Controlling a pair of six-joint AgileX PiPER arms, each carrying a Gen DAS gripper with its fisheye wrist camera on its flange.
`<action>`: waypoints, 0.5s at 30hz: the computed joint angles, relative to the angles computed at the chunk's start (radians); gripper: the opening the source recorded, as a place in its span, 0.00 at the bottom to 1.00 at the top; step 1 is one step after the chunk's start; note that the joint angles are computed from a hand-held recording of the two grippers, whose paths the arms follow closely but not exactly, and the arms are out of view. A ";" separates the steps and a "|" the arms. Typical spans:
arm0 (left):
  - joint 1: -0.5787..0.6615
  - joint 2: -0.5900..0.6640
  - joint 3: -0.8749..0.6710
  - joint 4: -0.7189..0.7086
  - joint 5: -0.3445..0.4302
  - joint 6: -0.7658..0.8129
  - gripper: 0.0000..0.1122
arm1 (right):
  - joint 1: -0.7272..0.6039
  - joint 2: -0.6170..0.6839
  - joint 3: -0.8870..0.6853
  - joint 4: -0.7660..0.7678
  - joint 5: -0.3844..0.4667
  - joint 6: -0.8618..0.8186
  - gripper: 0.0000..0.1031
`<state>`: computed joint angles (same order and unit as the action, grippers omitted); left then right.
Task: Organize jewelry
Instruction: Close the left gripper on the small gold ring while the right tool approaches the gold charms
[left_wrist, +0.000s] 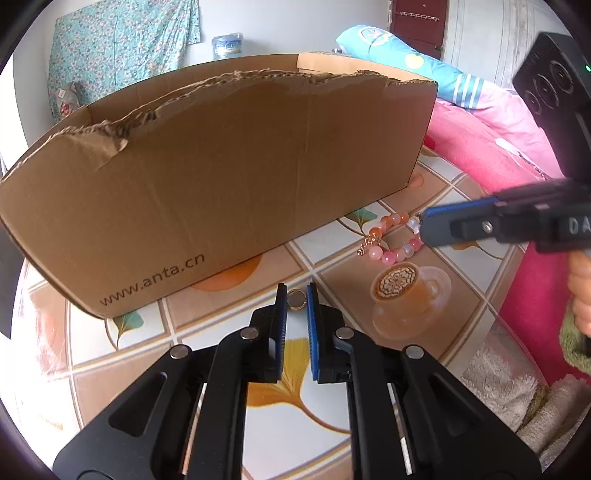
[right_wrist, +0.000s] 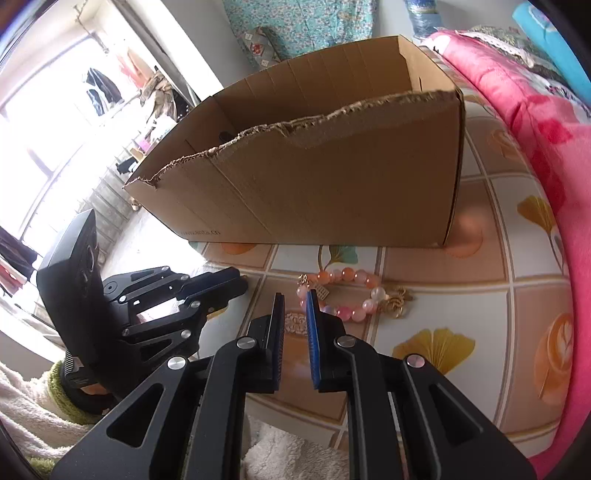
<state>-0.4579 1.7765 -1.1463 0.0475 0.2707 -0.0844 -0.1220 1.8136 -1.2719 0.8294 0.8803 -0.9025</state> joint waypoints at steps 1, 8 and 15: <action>0.001 -0.005 0.008 0.001 -0.004 0.000 0.08 | 0.009 0.007 -0.017 -0.019 -0.001 0.014 0.12; 0.008 -0.023 0.035 -0.050 -0.019 0.040 0.08 | 0.052 0.086 -0.151 -0.130 0.039 0.113 0.12; 0.019 -0.024 0.042 -0.135 -0.030 0.121 0.08 | 0.052 0.182 -0.295 -0.174 0.161 0.253 0.20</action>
<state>-0.4388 1.7523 -1.1047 -0.0873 0.2411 0.0368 -0.0702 1.9954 -1.5665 0.6557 1.0418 -0.6497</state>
